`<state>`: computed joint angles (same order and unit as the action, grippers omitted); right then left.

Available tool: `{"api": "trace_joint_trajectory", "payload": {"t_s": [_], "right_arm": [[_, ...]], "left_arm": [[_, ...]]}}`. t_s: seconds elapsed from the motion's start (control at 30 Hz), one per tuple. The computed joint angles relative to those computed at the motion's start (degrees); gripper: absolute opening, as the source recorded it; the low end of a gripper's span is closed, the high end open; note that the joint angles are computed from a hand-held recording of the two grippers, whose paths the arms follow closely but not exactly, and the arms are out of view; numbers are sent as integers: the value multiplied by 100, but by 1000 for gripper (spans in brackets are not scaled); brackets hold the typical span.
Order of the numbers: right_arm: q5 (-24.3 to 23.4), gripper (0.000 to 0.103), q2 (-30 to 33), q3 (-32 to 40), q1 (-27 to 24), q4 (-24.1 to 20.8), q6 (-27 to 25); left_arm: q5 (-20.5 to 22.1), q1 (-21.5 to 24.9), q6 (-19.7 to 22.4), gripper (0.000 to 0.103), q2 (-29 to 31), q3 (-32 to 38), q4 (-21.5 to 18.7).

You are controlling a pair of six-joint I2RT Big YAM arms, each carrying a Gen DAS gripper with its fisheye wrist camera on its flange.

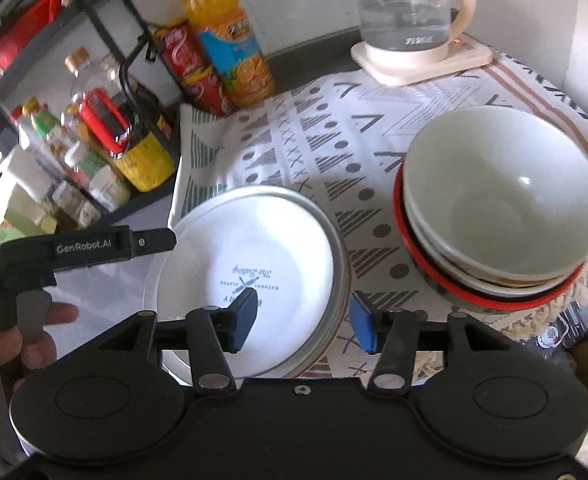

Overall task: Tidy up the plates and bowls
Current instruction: 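Move both grippers to the rim of the white bowl stack on the red bowl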

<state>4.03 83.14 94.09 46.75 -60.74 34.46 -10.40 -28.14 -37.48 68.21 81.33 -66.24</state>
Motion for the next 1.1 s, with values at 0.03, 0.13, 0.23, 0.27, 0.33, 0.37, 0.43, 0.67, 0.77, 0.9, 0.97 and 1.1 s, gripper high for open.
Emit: {"api": "trace_joint_trajectory", "payload": {"t_s": [0.03, 0.13, 0.23, 0.27, 0.33, 0.37, 0.43, 0.67, 0.77, 0.9, 0.97, 1.1], "right_arm": [[39, 56, -57, -30, -12, 30, 51], [173, 64, -235, -127, -74, 107, 159], [288, 70, -380, -215, -165, 135, 242], [320, 72, -417, -234, -197, 123, 267], [383, 78, -502, -294, -254, 138, 288], [406, 81, -554, -347, -283, 169, 280], [434, 84, -627, -406, -353, 188, 294], [466, 92, -828, -604, -659, 237, 320], [384, 92, -864, -663, -829, 247, 307], [289, 92, -878, -706, -1048, 233, 251], [220, 92, -876, -727, -1163, 220, 202], [80, 92, -859, -758, -1398, 189, 135]], "left_arm": [[59, -22, 1, 72, 3, 31, 30], [129, -127, 22, 79, 78, 171, 46], [127, -260, 35, 84, 176, 312, 90], [138, -287, 43, 84, 223, 366, 83], [220, -347, 60, 85, 322, 478, 122], [245, -370, 72, 86, 366, 523, 140], [289, -427, 89, 87, 452, 607, 176], [499, -605, 63, 87, 845, 995, 232], [541, -672, 35, 87, 1029, 1194, 243], [620, -740, -21, 87, 1286, 1455, 238], [623, -779, -40, 87, 1419, 1591, 212], [660, -842, -104, 87, 1644, 1793, 165]]}}
